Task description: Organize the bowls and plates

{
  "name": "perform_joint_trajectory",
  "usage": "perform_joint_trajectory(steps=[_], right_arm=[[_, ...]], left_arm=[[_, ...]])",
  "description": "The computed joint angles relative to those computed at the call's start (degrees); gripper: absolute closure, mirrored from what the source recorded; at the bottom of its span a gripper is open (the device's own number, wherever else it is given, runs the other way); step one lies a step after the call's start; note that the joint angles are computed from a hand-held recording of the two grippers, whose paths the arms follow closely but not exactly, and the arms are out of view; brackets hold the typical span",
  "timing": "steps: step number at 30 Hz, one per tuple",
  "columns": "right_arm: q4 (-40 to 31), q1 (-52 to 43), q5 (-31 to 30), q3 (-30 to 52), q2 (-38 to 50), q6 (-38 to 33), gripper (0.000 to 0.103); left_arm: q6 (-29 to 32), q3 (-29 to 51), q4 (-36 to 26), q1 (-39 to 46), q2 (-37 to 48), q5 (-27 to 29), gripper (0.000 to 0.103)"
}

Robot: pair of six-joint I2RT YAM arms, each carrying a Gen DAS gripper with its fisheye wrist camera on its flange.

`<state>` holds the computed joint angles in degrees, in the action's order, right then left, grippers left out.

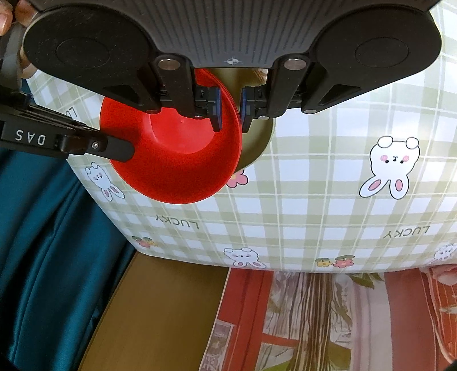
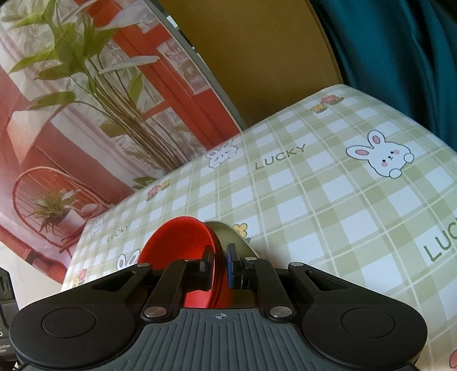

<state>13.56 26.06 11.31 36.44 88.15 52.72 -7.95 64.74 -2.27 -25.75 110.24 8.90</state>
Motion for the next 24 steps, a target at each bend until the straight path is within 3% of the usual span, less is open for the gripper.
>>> perform_joint_trajectory(steps=[24], right_arm=[[-1.6,0.3,-0.5,0.8,1.9,1.0,0.094]], left_arm=[[1.2,-3.4,4.0,-0.8,-0.3,-1.2,0.089]])
